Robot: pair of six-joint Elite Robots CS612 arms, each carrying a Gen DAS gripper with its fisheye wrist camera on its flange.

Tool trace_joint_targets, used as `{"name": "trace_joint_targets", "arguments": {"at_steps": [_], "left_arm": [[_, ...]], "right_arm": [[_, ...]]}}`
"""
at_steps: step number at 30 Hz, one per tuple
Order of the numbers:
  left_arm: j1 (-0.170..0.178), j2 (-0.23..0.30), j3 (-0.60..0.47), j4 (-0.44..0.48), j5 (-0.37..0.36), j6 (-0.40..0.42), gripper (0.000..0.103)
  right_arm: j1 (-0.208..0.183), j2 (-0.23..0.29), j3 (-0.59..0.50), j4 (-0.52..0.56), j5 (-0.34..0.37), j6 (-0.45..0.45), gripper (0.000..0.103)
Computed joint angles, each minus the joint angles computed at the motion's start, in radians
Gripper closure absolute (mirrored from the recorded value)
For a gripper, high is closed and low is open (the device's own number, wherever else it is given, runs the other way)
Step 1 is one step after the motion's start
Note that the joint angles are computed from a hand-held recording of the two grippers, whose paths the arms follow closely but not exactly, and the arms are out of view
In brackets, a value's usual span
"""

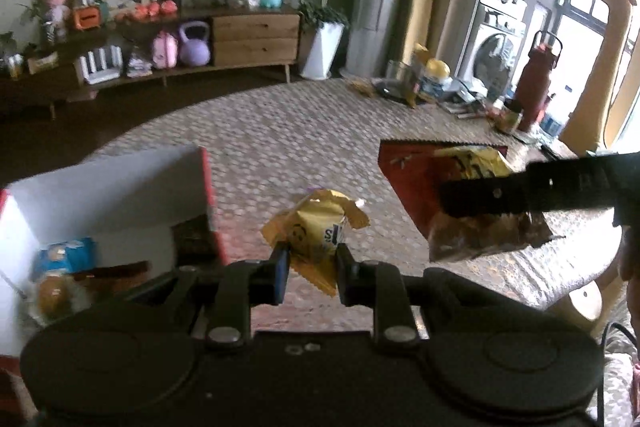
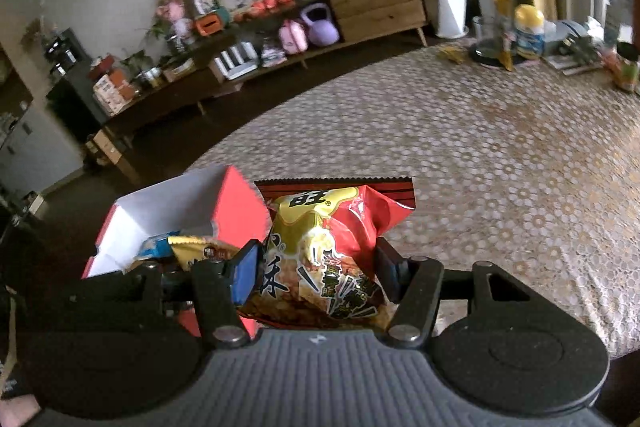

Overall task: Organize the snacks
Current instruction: 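Lift and carry both snack bags over the shoebox with both grippers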

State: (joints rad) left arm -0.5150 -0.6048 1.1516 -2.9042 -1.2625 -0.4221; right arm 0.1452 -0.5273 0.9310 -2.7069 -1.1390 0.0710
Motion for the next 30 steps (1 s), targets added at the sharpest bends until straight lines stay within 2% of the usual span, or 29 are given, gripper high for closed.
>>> {"name": "trace_joint_targets", "arguments": {"at_steps": [7, 15, 22, 30], "left_arm": [[0.007, -0.051, 0.081, -0.048, 0.059, -0.017, 0.082], [0.024, -0.096, 0.156, -0.079, 0.120, -0.032, 0.081], [0.048, -0.113, 0.187, -0.067, 0.158, -0.051, 0.081], [0.084, -0.110, 0.190, -0.021, 0.201, -0.092, 0.081]], "right_arm": [[0.033, -0.010, 0.011, -0.034, 0.000, -0.033, 0.044], [0.074, 0.007, -0.023, -0.036, 0.004, -0.081, 0.044], [0.102, 0.043, -0.086, 0.002, 0.000, -0.128, 0.044], [0.133, 0.117, -0.222, 0.112, -0.024, -0.179, 0.044]]}}
